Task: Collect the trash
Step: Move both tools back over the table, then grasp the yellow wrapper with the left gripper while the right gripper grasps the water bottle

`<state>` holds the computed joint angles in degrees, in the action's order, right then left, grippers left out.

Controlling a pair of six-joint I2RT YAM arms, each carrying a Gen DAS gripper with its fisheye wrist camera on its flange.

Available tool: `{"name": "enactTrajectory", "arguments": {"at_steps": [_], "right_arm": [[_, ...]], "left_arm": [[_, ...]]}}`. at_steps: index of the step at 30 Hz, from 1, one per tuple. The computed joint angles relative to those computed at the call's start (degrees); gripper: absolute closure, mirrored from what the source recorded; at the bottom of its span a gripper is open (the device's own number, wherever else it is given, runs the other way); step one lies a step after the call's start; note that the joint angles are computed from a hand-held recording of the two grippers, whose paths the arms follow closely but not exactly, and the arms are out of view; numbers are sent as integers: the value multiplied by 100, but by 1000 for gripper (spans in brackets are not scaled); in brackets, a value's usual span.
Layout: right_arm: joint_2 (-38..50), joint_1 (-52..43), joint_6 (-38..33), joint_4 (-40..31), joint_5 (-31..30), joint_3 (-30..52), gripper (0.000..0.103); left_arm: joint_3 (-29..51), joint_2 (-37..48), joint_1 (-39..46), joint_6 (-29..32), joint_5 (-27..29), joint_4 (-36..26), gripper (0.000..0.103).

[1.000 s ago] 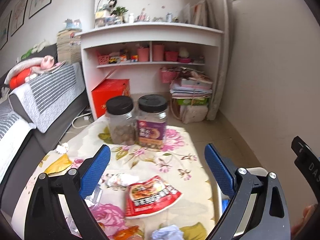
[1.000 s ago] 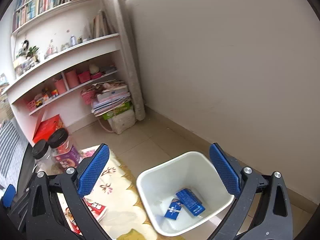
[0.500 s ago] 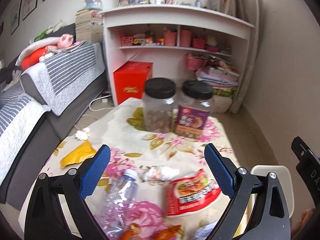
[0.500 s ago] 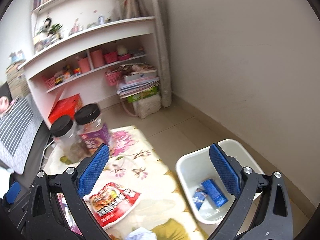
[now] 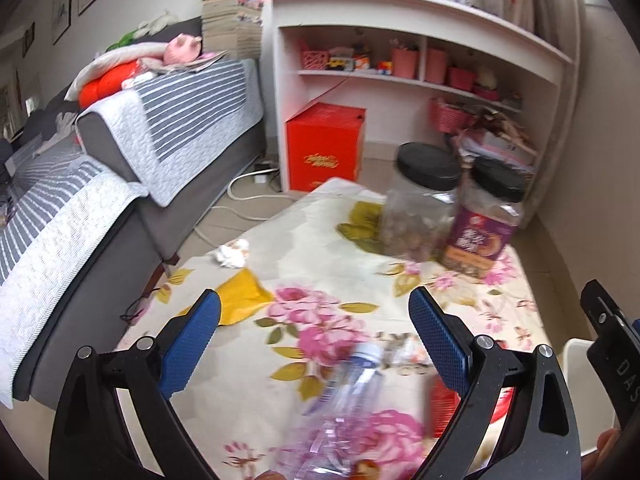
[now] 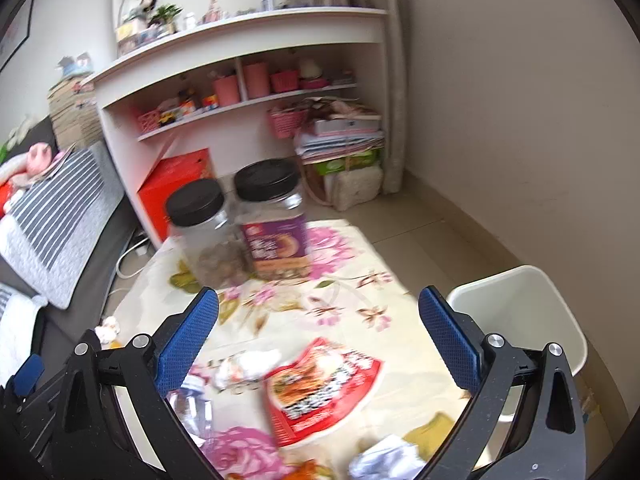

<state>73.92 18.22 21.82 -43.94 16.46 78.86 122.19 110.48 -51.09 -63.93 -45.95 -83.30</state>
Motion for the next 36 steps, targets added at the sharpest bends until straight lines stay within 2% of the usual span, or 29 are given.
{"name": "enactTrajectory", "arguments": {"at_steps": [4, 9, 12, 16, 18, 21, 25, 30, 32, 34, 36], "right_arm": [[323, 501, 104, -85, 171, 171, 7], [813, 1088, 214, -193, 228, 383, 7], [1032, 1326, 169, -265, 224, 476, 7], [1423, 1469, 28, -494, -35, 697, 7], [1624, 1487, -63, -626, -208, 813, 7], [1900, 1564, -259, -822, -483, 930, 7], [2273, 1678, -452, -1068, -834, 1084, 7], [2662, 1786, -478, -1161, -1054, 1133, 7], [2816, 1783, -425, -1152, -1159, 1144, 7], [2965, 1768, -364, -1143, -1292, 1165, 8], [3089, 1746, -320, -1119, -1464, 1156, 26]], "left_arm": [[-768, -438, 349, 199, 184, 222, 11], [-1671, -823, 961, 915, 653, 638, 11], [-2018, -827, 1476, 1863, 1239, 972, 11], [-2329, -631, 2022, 3086, 1670, 1133, 11], [-2599, -632, 2267, 3297, 1835, 1323, 11], [-2881, -607, 2660, 3674, 2419, 1615, 11], [-2936, -339, 2818, 3999, 2445, 1708, 11], [-3147, -364, 3041, 4238, 2832, 2073, 11], [-3244, -424, 3094, 4328, 3000, 2216, 14], [-3305, -484, 3154, 4403, 3261, 2359, 28], [-3387, -580, 3170, 4471, 3460, 2418, 37]]}}
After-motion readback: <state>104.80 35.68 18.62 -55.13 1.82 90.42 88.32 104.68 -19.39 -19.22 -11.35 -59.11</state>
